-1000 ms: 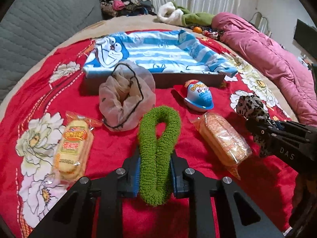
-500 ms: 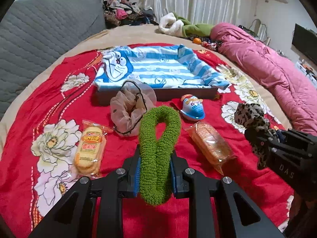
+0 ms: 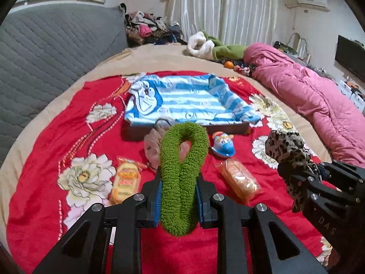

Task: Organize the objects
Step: 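Lift and carry the green ring and leopard scrunchie over the striped tray with both tools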

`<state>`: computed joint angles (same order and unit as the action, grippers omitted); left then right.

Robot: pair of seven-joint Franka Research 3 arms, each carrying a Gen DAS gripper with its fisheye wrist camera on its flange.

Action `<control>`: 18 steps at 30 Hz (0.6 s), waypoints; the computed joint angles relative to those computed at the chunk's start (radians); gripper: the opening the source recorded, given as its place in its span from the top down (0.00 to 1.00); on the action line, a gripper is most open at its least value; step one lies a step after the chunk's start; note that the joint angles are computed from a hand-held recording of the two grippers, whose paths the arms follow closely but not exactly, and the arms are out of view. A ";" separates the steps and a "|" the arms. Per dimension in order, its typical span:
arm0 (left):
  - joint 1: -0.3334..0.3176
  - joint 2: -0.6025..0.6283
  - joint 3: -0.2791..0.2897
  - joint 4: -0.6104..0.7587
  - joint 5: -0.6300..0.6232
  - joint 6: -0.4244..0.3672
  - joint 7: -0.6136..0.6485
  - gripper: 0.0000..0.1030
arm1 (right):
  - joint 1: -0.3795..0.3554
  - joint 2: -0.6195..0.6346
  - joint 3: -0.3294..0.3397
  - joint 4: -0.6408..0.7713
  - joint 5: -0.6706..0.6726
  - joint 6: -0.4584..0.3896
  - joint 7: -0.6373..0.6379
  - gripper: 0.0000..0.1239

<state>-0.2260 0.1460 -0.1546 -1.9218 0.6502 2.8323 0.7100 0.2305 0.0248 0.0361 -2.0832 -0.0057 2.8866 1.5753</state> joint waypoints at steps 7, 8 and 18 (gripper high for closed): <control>0.001 -0.012 0.006 0.021 0.039 -0.003 -0.021 0.77 | 0.004 -0.022 0.007 0.001 -0.047 0.018 0.038 0.86; 0.003 -0.012 0.004 0.025 0.035 -0.002 -0.014 0.77 | 0.004 -0.025 0.008 0.002 -0.044 0.020 0.037 0.86; 0.008 0.010 0.006 0.097 0.024 -0.019 0.025 0.77 | 0.002 -0.014 0.009 0.056 -0.068 0.018 0.049 0.86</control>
<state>-0.2179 0.1563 -0.1487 -1.8248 0.6738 2.8135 0.7352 0.2328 0.0109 0.0448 -2.0274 -0.0734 2.9043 1.6243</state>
